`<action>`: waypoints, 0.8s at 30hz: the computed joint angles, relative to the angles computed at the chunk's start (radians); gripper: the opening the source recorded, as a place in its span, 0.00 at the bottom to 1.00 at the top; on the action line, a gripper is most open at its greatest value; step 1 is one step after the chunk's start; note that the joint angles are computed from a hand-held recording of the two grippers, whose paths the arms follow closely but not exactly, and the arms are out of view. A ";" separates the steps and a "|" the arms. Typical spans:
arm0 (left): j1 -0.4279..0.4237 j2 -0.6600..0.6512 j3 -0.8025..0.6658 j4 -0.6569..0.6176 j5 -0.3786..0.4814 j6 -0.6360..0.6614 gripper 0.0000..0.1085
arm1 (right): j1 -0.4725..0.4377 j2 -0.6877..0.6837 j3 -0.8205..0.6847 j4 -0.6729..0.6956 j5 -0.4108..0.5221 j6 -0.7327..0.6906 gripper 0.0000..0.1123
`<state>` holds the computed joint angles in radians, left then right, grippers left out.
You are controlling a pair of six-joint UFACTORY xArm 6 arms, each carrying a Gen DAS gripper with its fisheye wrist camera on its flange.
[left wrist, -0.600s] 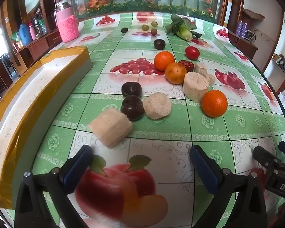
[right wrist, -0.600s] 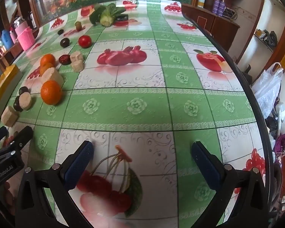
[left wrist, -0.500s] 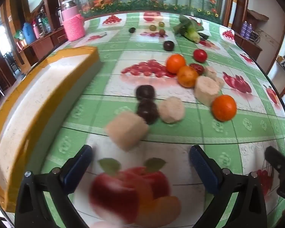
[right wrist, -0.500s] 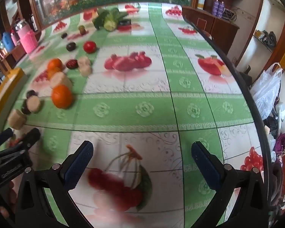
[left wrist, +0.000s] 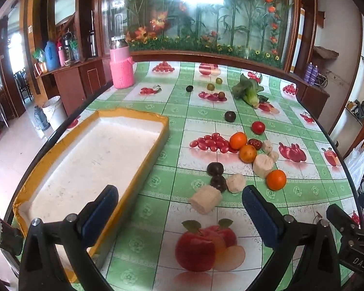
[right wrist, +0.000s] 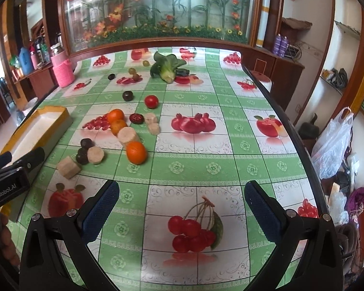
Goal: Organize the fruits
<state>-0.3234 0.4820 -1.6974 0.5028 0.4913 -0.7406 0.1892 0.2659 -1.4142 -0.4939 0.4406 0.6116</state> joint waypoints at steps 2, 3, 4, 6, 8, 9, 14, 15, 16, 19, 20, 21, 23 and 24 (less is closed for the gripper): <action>0.000 -0.005 0.006 -0.008 0.003 0.011 0.95 | -0.001 -0.025 0.026 0.079 -0.001 -0.053 0.92; 0.001 -0.010 0.014 -0.011 -0.003 0.014 0.95 | 0.001 -0.025 0.026 0.084 0.000 -0.055 0.92; 0.003 -0.020 0.028 -0.009 -0.012 0.013 0.95 | 0.003 -0.025 0.028 0.085 -0.002 -0.055 0.92; 0.001 -0.029 0.040 0.015 -0.018 -0.006 0.95 | 0.000 -0.039 0.048 0.148 -0.032 -0.082 0.92; 0.003 -0.035 0.050 0.025 -0.031 -0.014 0.95 | 0.003 -0.043 0.050 0.148 -0.036 -0.082 0.92; 0.004 -0.039 0.055 0.029 -0.036 -0.019 0.95 | 0.002 -0.051 0.057 0.184 -0.044 -0.100 0.92; 0.009 -0.049 0.075 0.048 -0.069 -0.037 0.95 | 0.010 -0.060 0.059 0.115 -0.034 -0.058 0.92; 0.009 -0.050 0.076 0.055 -0.072 -0.040 0.95 | 0.011 -0.059 0.058 0.098 -0.029 -0.048 0.92; 0.009 -0.050 0.074 0.064 -0.072 -0.044 0.95 | 0.011 -0.059 0.057 0.082 -0.026 -0.038 0.92; 0.010 -0.056 0.084 0.076 -0.086 -0.050 0.95 | 0.012 -0.057 0.053 0.073 -0.018 -0.031 0.92; 0.011 -0.059 0.087 0.083 -0.091 -0.053 0.95 | 0.013 -0.057 0.053 0.069 -0.016 -0.027 0.92; 0.010 -0.059 0.087 0.087 -0.090 -0.054 0.95 | 0.014 -0.056 0.052 0.068 -0.014 -0.025 0.92; 0.011 -0.059 0.088 0.085 -0.092 -0.049 0.95 | 0.013 -0.058 0.055 0.074 -0.016 -0.034 0.92; 0.012 -0.059 0.088 0.083 -0.093 -0.046 0.95 | 0.014 -0.057 0.053 0.073 -0.013 -0.034 0.92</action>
